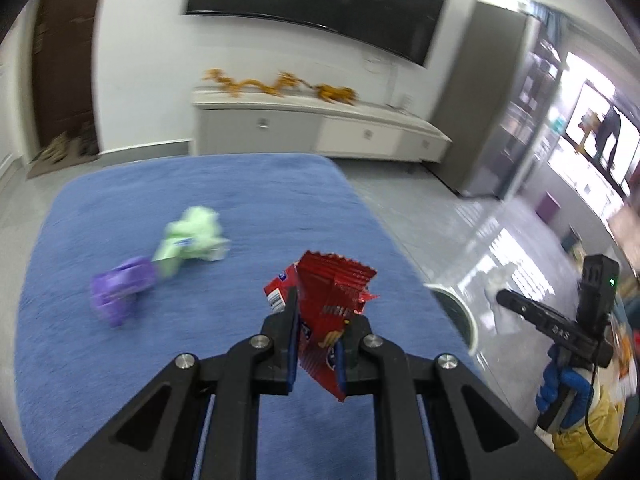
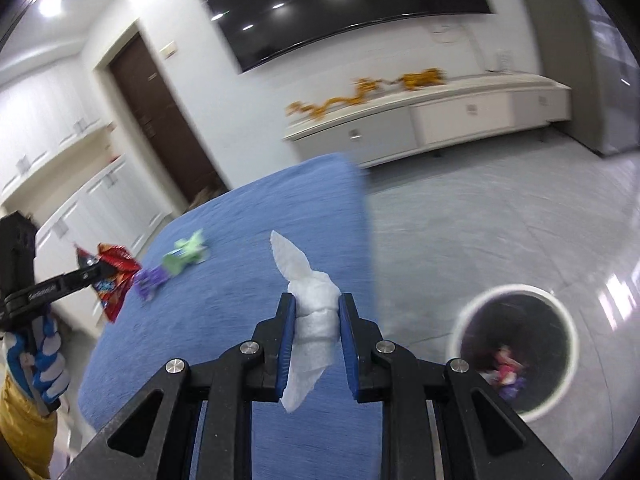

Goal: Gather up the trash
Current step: 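Carry both items over the trash bin and open both tools to drop them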

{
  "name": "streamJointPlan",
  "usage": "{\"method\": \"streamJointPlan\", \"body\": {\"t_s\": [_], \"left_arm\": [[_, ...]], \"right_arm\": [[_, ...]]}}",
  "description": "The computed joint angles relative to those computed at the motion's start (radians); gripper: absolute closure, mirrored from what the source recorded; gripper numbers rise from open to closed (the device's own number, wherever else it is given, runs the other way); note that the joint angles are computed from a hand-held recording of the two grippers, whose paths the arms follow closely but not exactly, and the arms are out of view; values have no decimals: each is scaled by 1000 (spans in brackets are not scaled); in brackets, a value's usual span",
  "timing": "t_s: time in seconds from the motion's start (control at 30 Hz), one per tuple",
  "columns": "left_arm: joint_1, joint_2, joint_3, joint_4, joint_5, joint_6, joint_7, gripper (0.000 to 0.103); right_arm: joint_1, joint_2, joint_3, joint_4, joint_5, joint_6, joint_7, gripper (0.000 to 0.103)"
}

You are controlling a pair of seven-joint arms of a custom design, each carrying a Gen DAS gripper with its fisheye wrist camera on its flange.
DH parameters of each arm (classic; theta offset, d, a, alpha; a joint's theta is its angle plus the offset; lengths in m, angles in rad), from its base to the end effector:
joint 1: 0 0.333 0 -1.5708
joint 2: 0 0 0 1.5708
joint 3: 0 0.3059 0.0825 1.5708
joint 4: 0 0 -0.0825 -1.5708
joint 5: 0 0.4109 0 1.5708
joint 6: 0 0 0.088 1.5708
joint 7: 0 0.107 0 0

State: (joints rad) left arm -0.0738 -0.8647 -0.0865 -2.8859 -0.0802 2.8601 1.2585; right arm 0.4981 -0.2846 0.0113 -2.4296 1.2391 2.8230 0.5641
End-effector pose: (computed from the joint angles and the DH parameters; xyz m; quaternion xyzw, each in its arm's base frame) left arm 0.3614 -0.0528 0.4827 -0.7130 0.5711 -0.3416 0.2211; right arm 0.4599 0.2028 0.4395 -0.7554 0.4802 -0.0525 0.4428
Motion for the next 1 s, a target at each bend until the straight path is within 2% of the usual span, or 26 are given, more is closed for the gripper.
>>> {"method": "streamJointPlan", "body": {"t_s": [0.17,0.4,0.57,0.83,0.9,0.97,1.0], "left_arm": [[-81,272,-49,192,7,46,17,90],[-144,645,-97,510,10,23,48,90],[-163,870,-128,709,8,-23,62,90],[-187,1139,-152,969,31,-93,53,88],[-173,1198,-173,1028,-7,-116,76,80],[-164,1236,-188,1057,-44,-116,91,51],[-162,1244,-191,1060,-54,-109,96,48]], "right_arm": [[-61,9,-45,-26,15,50,19,82],[-153,111,-75,17,60,56,25,82],[-230,215,-55,79,71,44,48,82],[-330,346,-11,150,14,34,130,80],[-346,374,2,165,-3,40,153,80],[-358,399,14,175,-36,50,194,78],[-366,409,21,180,-40,50,203,73]]}}
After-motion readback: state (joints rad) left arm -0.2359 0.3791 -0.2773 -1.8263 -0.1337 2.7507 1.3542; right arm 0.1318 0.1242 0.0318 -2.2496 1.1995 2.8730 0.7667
